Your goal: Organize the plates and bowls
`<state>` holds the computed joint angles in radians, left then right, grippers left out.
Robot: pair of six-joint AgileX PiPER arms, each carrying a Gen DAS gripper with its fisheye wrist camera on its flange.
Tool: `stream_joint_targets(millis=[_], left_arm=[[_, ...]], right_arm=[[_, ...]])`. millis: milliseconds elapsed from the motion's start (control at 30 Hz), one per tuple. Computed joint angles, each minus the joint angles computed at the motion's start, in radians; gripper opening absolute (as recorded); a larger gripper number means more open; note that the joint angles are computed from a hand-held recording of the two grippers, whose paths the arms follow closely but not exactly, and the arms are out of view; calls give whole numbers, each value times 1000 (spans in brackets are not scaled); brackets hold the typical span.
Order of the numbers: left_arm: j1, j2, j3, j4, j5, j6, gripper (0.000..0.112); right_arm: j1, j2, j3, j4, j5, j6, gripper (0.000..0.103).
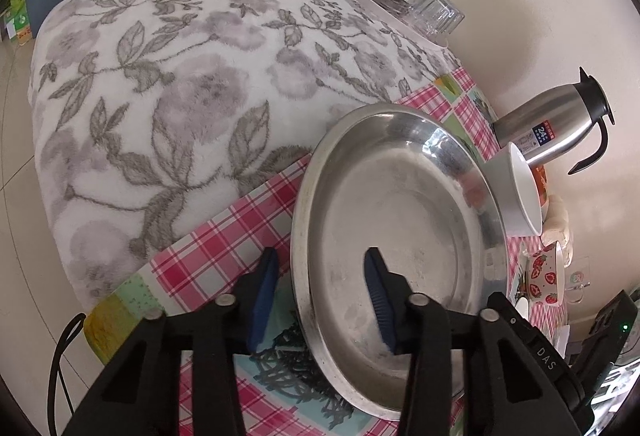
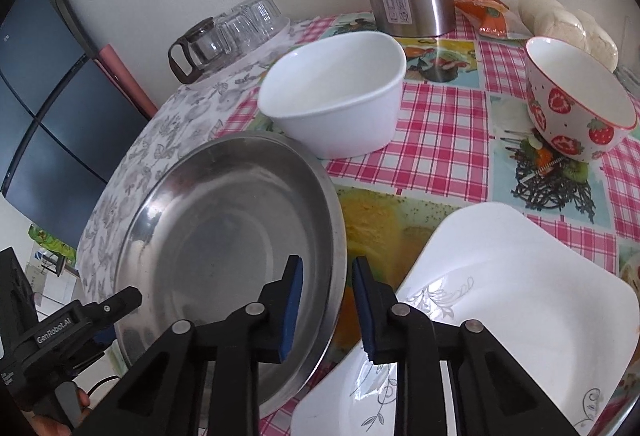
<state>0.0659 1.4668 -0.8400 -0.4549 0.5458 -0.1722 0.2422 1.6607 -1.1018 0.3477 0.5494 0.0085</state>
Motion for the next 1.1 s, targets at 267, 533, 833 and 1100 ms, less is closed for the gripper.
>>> stream_joint_targets(millis=[267, 533, 833, 1100], left_arm=[[7, 9, 8, -25, -17, 31, 23], [49, -19, 35, -132, -18, 138, 21], [85, -77, 59, -193, 5, 194, 21], [111, -123, 82, -208, 33, 200, 21]], right_arm=[[5, 5, 5, 17, 7, -14, 14], [-16, -22, 27, 98, 15, -73, 12], [-40, -100, 53, 156, 54, -120, 13], [-15, -147, 56, 119, 66, -82, 14]])
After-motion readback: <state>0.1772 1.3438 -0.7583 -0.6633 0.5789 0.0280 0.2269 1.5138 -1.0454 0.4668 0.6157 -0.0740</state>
